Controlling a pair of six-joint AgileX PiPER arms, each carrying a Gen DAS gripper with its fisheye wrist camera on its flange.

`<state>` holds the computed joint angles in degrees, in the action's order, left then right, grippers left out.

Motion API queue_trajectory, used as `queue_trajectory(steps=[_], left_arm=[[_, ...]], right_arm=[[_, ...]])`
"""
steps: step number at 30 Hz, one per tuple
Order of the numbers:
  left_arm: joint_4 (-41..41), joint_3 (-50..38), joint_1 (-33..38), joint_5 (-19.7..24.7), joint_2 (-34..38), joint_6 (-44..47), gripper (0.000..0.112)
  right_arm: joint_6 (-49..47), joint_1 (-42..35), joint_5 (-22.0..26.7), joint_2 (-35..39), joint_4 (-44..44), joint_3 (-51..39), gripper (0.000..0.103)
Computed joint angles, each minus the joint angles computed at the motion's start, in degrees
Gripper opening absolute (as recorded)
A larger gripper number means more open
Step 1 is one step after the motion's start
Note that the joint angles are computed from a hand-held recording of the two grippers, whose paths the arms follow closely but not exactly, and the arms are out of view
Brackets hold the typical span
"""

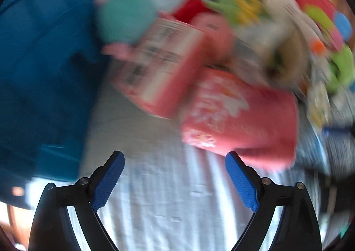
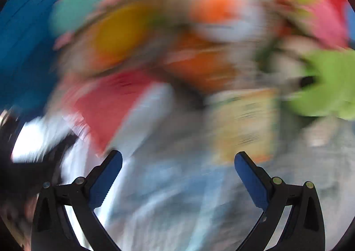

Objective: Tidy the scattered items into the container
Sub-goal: 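Grasp the pink tissue pack with the left gripper while the right grasps the snack bag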

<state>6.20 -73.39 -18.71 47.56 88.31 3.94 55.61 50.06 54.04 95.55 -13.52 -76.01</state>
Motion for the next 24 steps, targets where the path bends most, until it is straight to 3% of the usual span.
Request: queue_trajectory(steps=[4, 8, 11, 15, 19, 20, 21, 24], left_arm=[[-5.0, -3.2, 1.1, 3.3, -1.3, 2.1, 0.094], [-7.2, -4.7, -1.8, 5.3, 0.1, -1.4, 0.094], [-4.3, -3.2, -4.2, 4.5, 0.0, -4.1, 0.094], [-2.0, -1.9, -4.2, 4.0, -0.1, -6.5, 0.094], [-1.6, -1.9, -1.8, 4.6, -0.9, -8.1, 0.093], [-1.9, -2.0, -0.9, 4.7, -1.3, -8.3, 0.094], [-1.8, -2.3, -0.4, 5.1, -1.4, -8.5, 0.094], [-2.4, -3.0, 0.0, 6.1, -1.5, -8.4, 0.094]], right_arm=[[5.7, 3.0, -1.0, -2.5, -1.5, 0.8, 0.103], [17.1, 2.6, 6.6, -7.6, -10.5, 4.0, 0.103], [15.7, -1.2, 9.2, -8.0, -12.3, 4.2, 0.103], [13.6, -4.2, 7.2, -3.1, -16.8, 1.6, 0.103], [-0.6, -5.7, -1.5, 0.0, -5.8, -0.7, 0.103], [-5.3, -5.5, -3.0, -0.2, -1.4, -0.6, 0.092], [-9.1, -4.6, -2.2, 0.0, 2.1, -1.1, 0.091], [-10.4, -3.0, -5.2, -4.7, 8.4, 3.9, 0.094]])
